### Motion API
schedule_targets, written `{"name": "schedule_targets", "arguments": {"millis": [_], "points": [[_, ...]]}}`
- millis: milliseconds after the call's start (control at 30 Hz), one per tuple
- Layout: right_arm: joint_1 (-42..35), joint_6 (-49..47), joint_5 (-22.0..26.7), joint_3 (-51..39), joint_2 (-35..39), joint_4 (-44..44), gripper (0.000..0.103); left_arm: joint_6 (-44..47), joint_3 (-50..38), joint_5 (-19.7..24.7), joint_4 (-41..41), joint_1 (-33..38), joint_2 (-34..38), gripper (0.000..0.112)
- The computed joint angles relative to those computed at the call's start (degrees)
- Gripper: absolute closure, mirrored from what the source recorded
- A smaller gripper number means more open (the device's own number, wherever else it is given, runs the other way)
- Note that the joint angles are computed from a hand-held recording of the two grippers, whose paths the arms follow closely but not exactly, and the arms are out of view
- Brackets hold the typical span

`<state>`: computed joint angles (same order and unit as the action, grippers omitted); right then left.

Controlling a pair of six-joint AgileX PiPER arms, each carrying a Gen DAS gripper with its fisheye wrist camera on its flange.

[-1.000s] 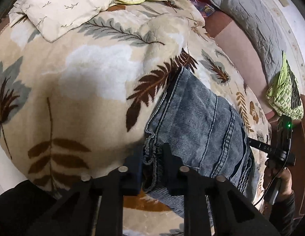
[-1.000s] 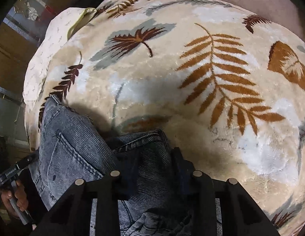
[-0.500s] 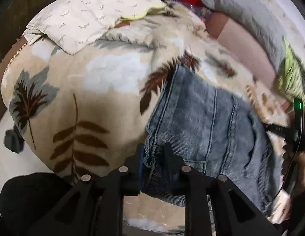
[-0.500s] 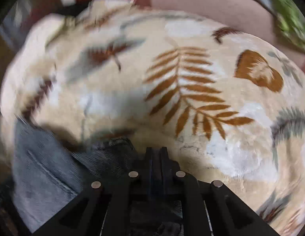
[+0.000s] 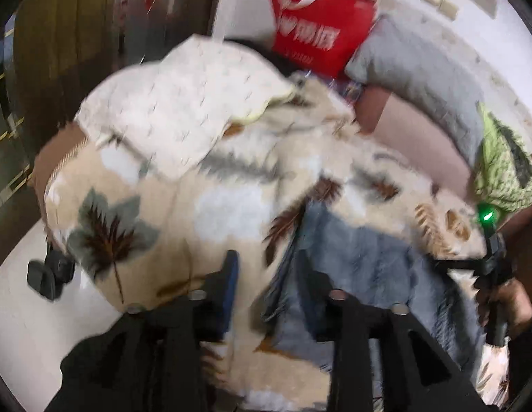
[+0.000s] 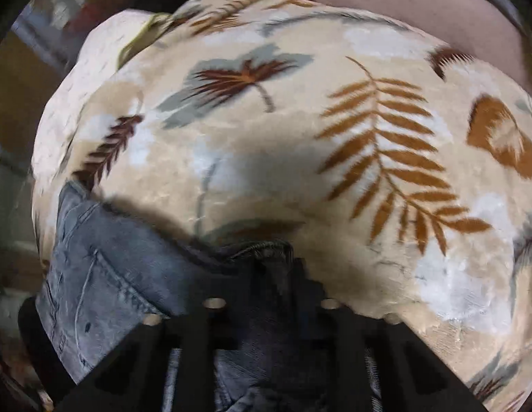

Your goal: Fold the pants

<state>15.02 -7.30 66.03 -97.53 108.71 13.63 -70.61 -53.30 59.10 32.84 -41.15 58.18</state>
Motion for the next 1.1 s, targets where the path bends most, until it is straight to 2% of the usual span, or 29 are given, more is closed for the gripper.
{"name": "schedule_targets", "arguments": {"millis": [67, 133, 200, 233, 300, 367, 467, 533, 600, 667, 733, 800, 867, 933, 1033, 1100], "points": [[2.48, 1.55, -1.28, 0.42, -1.32, -4.29, 0.087, 4.44, -1.68, -4.92, -3.05, 0.89, 2.05, 0.064], [3.40, 3.37, -4.34, 2.51, -3.70, -6.83, 0.088, 11.21, -3.29, -10.04, -8.80, 2.11, 7.17, 0.061], [3.86, 5.11, -7.86, 5.71, -6.04, -8.78, 0.089, 20.96, -4.61, -11.66, -18.71, 5.63, 15.93, 0.061], [4.99, 7.73, -10.02, 7.48, -6.84, -12.24, 0.089, 22.72, -4.07, -12.26, -21.53, 6.62, 19.56, 0.061], [7.21, 14.16, -12.03, 9.67, -6.22, -21.01, 0.092, 22.14, -1.16, -15.88, -20.30, 6.40, 20.77, 0.060], [5.49, 16.27, -12.99, 10.86, -5.00, -21.03, 0.092, 17.92, -2.00, -13.28, -15.19, 3.09, 20.78, 0.060], [1.48, 14.48, -15.06, 11.86, -7.92, -13.00, 0.089, 19.56, -1.31, -14.53, -16.92, 4.28, 20.55, 0.060], [0.42, 13.27, -15.32, 11.86, -10.95, -8.22, 0.079, 19.75, -1.08, -14.49, -17.36, 4.44, 20.06, 0.060], [-1.33, 8.71, -14.68, 12.32, -13.22, 0.54, 0.046, 18.70, -0.54, -14.64, -16.36, 3.80, 19.88, 0.060], [-1.98, 3.67, -13.52, 13.60, -13.07, 8.73, 0.035, 18.96, -0.07, -15.18, -16.81, 4.11, 19.51, 0.060], [-1.50, 0.86, -9.88, 12.25, -7.65, 11.85, 0.035, 18.74, 0.41, -15.86, -16.76, 4.22, 19.62, 0.060], [-1.62, 3.56, -10.41, 11.42, -3.84, 10.78, 0.036, 19.55, 0.39, -15.82, -17.69, 4.62, 19.34, 0.060], [-1.51, 9.15, -11.14, 10.96, -6.81, 9.71, 0.036, 21.16, 0.19, -15.63, -19.26, 5.37, 18.60, 0.060], [-0.36, 8.06, -11.45, 11.88, -11.73, 9.53, 0.036, 20.07, -0.63, -13.49, -19.38, 5.56, 17.48, 0.060], [2.76, 10.17, -10.85, 16.14, -19.40, 4.83, 0.035, 12.69, -1.07, -10.34, -12.45, 1.93, 14.30, 0.059], [7.58, 16.14, -11.37, 18.13, -21.23, -4.76, 0.035, 7.05, -1.77, -7.31, -6.64, -2.05, 13.96, 0.052]]}}
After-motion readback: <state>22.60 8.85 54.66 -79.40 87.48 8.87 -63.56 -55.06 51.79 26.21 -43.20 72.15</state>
